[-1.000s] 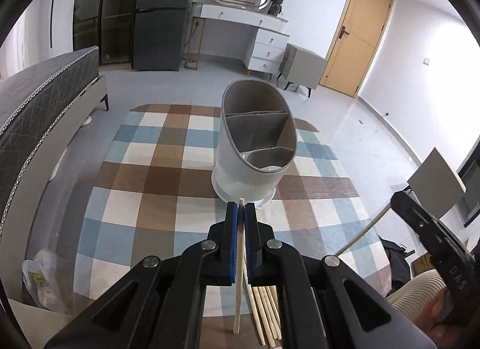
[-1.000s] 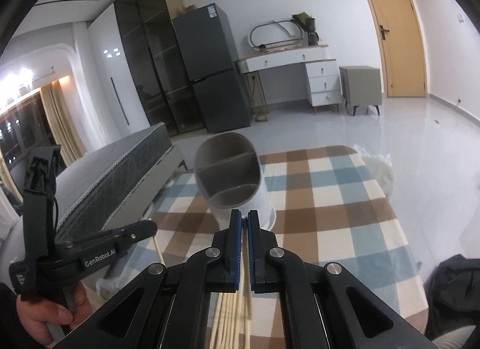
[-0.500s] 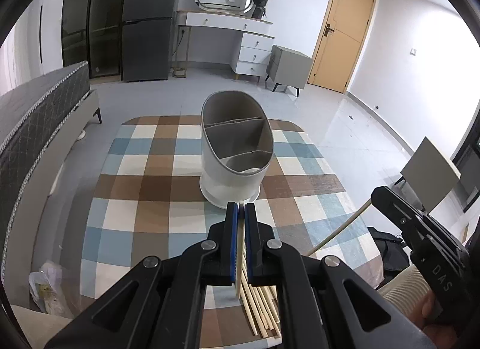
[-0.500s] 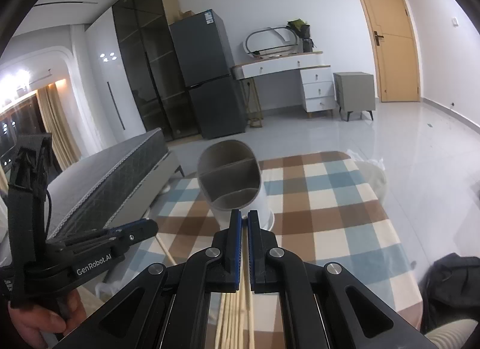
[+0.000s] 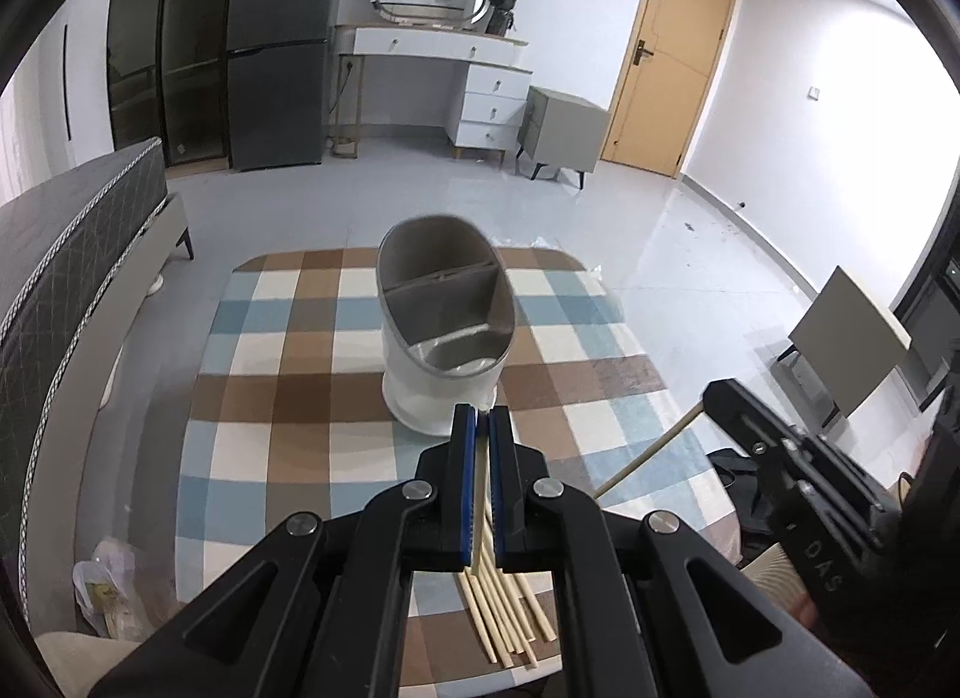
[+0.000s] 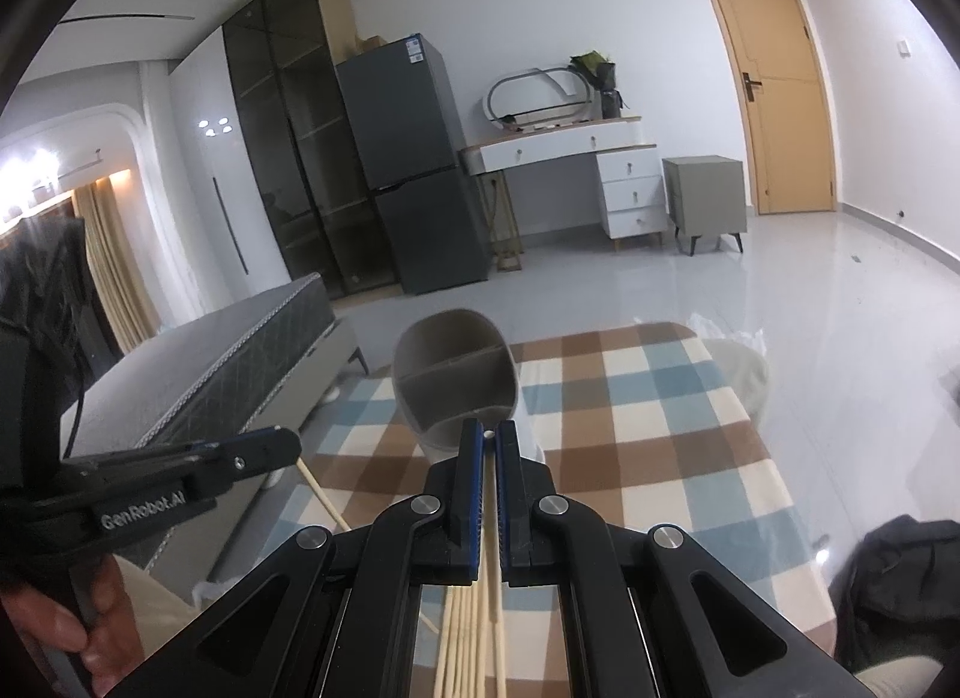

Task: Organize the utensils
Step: 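Lift both held chopsticks and carry them toward the utensil holder, then lower both chopsticks into the utensil holder and open both grippers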

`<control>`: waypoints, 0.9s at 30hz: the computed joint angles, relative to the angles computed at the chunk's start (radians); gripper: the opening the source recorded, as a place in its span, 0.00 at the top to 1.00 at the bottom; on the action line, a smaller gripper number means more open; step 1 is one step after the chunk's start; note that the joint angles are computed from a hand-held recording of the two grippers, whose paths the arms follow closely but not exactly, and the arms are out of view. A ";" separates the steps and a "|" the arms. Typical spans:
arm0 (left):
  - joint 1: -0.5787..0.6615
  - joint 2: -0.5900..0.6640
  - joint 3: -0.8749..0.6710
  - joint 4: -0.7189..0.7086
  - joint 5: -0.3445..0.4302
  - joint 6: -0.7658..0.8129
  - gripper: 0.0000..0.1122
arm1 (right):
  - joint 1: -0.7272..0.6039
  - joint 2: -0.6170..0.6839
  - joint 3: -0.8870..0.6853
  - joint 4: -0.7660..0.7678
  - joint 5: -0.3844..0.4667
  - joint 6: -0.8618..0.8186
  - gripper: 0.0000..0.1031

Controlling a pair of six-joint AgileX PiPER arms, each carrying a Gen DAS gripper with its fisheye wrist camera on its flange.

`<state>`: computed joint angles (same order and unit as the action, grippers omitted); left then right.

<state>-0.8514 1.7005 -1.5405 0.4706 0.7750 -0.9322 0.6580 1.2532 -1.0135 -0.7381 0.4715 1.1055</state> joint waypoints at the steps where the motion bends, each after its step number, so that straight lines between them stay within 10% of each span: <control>1: 0.001 -0.001 -0.013 -0.008 0.007 0.014 1.00 | 0.000 0.000 -0.006 0.002 0.001 -0.008 0.97; 15: 0.103 0.083 -0.372 -0.180 0.175 0.265 1.00 | -0.075 0.123 -0.307 0.232 0.035 -0.348 0.97; 27: 0.218 0.392 -1.037 -0.255 0.436 0.449 1.00 | -0.162 0.397 -0.802 0.556 0.141 -0.767 0.97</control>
<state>-0.6332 2.0921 -2.5773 0.2161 1.2106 -0.4832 0.4962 1.6507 -1.8151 -0.1824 0.6128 0.3388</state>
